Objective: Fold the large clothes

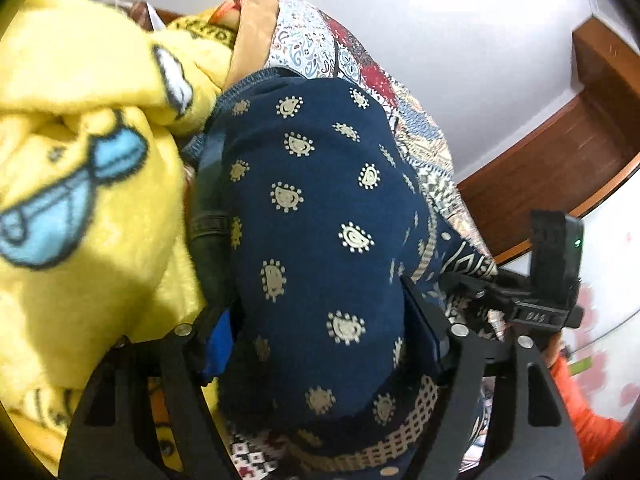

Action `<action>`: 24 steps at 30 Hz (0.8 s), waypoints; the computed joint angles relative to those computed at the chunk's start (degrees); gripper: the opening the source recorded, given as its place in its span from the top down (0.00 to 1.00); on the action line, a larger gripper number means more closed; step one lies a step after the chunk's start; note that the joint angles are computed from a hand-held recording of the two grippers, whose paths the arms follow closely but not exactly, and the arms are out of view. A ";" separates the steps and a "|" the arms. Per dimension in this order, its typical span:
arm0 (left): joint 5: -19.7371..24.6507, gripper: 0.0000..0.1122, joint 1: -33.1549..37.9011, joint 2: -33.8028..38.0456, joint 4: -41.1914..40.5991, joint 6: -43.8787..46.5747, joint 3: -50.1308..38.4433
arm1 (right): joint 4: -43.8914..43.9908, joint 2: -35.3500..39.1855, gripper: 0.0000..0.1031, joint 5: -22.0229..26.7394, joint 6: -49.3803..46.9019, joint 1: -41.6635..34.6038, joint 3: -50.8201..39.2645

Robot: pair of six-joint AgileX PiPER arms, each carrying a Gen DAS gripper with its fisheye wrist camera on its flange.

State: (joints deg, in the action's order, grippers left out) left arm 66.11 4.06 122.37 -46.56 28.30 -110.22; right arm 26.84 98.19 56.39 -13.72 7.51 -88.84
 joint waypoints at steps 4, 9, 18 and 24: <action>-4.95 0.30 -1.63 -6.09 5.65 0.03 6.19 | -5.28 -3.46 0.43 -1.42 2.34 -0.07 2.68; -11.97 0.30 -5.27 -14.43 17.61 -5.32 12.97 | -16.24 -10.18 0.43 -3.55 12.21 2.37 5.90; -16.32 0.30 -10.05 -31.54 25.10 -12.29 19.01 | -28.72 -25.44 0.43 -2.12 25.27 10.46 3.23; -18.70 0.30 -16.24 -44.61 30.99 -19.27 20.58 | -42.51 -32.73 0.43 -0.26 38.79 24.20 -1.05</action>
State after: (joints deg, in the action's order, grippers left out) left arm 47.41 -12.17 77.75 -15.57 9.03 -89.64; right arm -15.67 65.45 56.13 25.07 31.71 -89.89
